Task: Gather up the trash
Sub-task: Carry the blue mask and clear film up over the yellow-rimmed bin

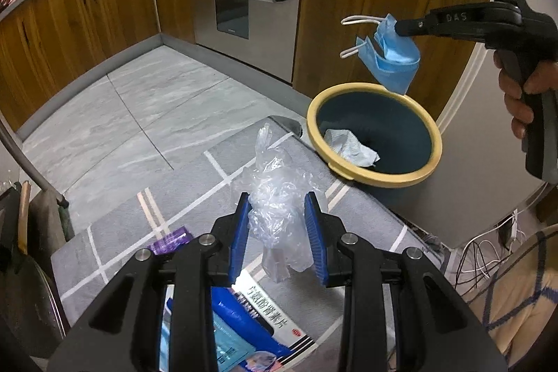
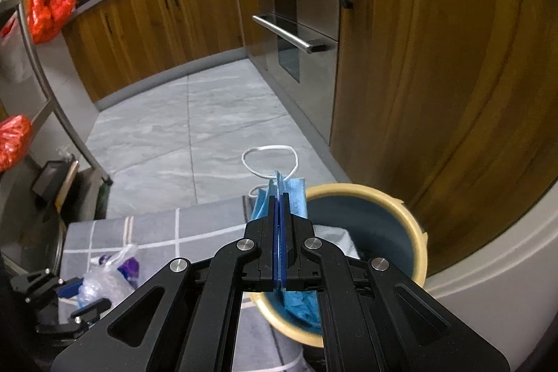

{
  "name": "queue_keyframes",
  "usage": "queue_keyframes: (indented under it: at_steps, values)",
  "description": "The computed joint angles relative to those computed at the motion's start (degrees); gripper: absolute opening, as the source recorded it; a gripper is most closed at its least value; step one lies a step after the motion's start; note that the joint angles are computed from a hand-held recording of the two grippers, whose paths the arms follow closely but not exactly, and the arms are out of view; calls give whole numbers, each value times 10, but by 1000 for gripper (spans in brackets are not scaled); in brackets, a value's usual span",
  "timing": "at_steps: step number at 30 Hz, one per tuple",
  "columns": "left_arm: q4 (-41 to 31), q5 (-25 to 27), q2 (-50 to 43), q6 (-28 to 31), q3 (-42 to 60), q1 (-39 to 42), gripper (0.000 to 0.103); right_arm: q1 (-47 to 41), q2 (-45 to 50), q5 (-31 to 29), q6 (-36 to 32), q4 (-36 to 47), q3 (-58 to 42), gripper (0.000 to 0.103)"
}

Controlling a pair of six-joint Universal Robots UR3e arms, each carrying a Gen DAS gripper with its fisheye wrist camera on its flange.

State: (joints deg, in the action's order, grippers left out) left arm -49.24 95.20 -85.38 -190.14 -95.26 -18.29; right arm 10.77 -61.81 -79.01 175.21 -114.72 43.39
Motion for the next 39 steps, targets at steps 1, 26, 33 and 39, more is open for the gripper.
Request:
queue_keyframes:
  at_steps: [1,26,33,39]
  values:
    - [0,6,-10,1,14,-6,31,-1,1,-1,0,0,-1,2]
    - [-6,-28,-291,-2,301,-67,31,-18,71,-7,39,41,-65,2]
    - [37,-36,-338,-20,296,-69,31,-17,83,-25,53,48,-72,2]
    - [59,-44,-388,-32,334,-70,31,-23,112,-51,62,55,-87,2]
